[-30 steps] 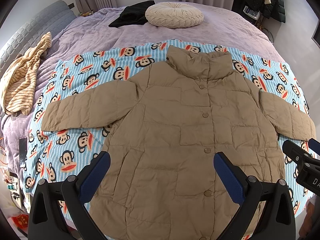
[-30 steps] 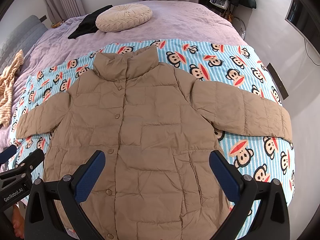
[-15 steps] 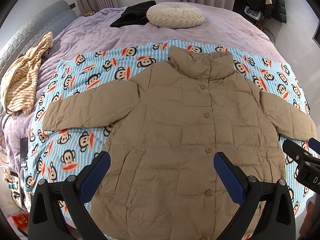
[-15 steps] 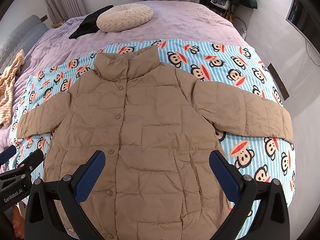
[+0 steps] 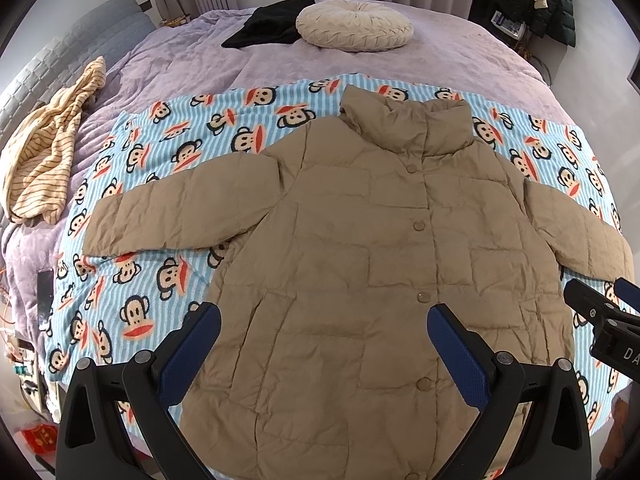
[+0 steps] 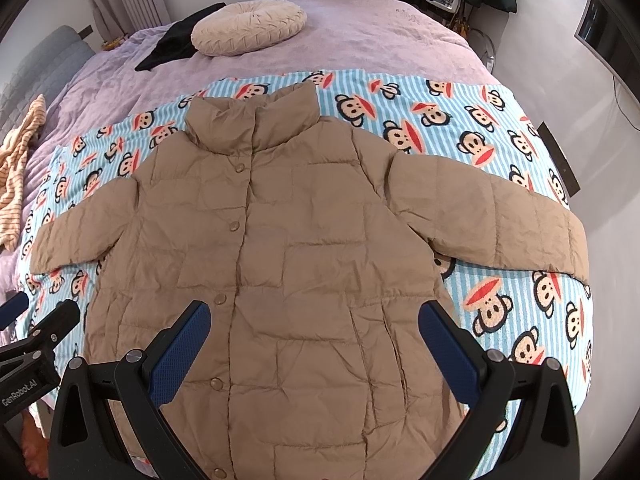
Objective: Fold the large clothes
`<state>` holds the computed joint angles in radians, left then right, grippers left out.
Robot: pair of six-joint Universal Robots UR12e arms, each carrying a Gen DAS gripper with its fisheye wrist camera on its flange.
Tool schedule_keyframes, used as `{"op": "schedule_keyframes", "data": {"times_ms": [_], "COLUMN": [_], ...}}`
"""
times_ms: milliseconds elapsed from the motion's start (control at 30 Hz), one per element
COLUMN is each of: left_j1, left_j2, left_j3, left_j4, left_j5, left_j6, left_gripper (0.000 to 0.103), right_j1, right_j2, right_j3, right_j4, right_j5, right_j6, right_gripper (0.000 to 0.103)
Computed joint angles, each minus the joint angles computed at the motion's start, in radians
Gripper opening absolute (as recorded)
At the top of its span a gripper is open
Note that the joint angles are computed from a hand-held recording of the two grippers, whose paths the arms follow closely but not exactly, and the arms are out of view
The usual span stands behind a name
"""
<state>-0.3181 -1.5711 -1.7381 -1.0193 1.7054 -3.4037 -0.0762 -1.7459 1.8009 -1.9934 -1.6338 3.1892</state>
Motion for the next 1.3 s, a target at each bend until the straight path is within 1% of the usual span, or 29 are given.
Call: {"op": "schedule_keyframes", "data": {"times_ms": [133, 200, 267, 333, 367, 433, 500, 533, 600, 667, 733, 767, 800, 867, 933, 1000, 1067, 1133, 1233, 1300], "left_j1": [0.028, 0.055, 0.081, 0.108, 0.128, 0.176, 0.222, 0.250, 0.300, 0.350, 0.389, 0.420, 0.440, 0.486, 0.528, 0.567, 0.589, 0.600, 0.607, 0.606], "left_j2": [0.000, 0.006, 0.011, 0.015, 0.016, 0.020, 0.020, 0.019, 0.014, 0.005, -0.010, -0.022, -0.031, -0.057, -0.084, -0.115, -0.141, -0.163, -0.189, -0.202], "left_j3": [-0.010, -0.024, -0.042, -0.057, -0.067, -0.090, -0.113, -0.126, -0.151, -0.179, -0.197, -0.211, -0.220, -0.238, -0.252, -0.265, -0.270, -0.269, -0.254, -0.237], "left_j4": [-0.004, 0.005, 0.023, 0.038, 0.046, 0.064, 0.079, 0.086, 0.111, 0.147, 0.176, 0.205, 0.222, 0.263, 0.296, 0.338, 0.380, 0.437, 0.531, 0.572], "left_j5": [-0.043, -0.088, -0.114, -0.144, -0.166, -0.218, -0.255, -0.273, -0.301, -0.314, -0.317, -0.339, -0.353, -0.408, -0.482, -0.580, -0.640, -0.673, -0.682, -0.654], "left_j6": [-0.004, 0.011, 0.021, 0.025, 0.025, 0.026, 0.022, 0.019, 0.013, 0.009, 0.007, 0.003, -0.005, -0.028, -0.056, -0.097, -0.135, -0.166, -0.199, -0.214], "left_gripper": [0.103, 0.103, 0.103, 0.103, 0.103, 0.103, 0.103, 0.103, 0.103, 0.103, 0.103, 0.103, 0.103, 0.103, 0.103, 0.103, 0.103, 0.103, 0.103, 0.103], "right_j1": [-0.005, 0.000, 0.001, 0.015, 0.029, 0.045, 0.060, 0.071, 0.091, 0.126, 0.156, 0.171, 0.179, 0.196, 0.206, 0.213, 0.223, 0.228, 0.234, 0.232], "right_j2": [0.005, 0.009, 0.014, 0.024, 0.030, 0.037, 0.055, 0.072, 0.093, 0.116, 0.135, 0.146, 0.154, 0.175, 0.193, 0.207, 0.221, 0.236, 0.262, 0.281], "right_j3": [0.003, 0.006, 0.008, 0.012, 0.016, 0.022, 0.014, 0.003, -0.005, -0.005, -0.001, 0.000, 0.001, 0.000, 0.001, 0.002, 0.006, 0.008, 0.000, -0.012], "right_j4": [0.011, 0.013, 0.017, 0.011, -0.004, -0.021, 0.003, 0.035, 0.054, 0.041, 0.024, 0.016, 0.010, 0.005, -0.003, -0.019, -0.045, -0.073, -0.129, -0.152], "right_j5": [0.020, 0.028, 0.048, 0.043, 0.029, 0.033, 0.066, 0.089, 0.108, 0.116, 0.119, 0.126, 0.138, 0.165, 0.201, 0.226, 0.242, 0.252, 0.264, 0.279], "right_j6": [0.005, 0.012, 0.023, 0.043, 0.049, 0.061, 0.092, 0.108, 0.118, 0.120, 0.125, 0.131, 0.137, 0.155, 0.181, 0.201, 0.216, 0.219, 0.221, 0.229], "right_gripper": [0.103, 0.103, 0.103, 0.103, 0.103, 0.103, 0.103, 0.103, 0.103, 0.103, 0.103, 0.103, 0.103, 0.103, 0.103, 0.103, 0.103, 0.103, 0.103, 0.103]}}
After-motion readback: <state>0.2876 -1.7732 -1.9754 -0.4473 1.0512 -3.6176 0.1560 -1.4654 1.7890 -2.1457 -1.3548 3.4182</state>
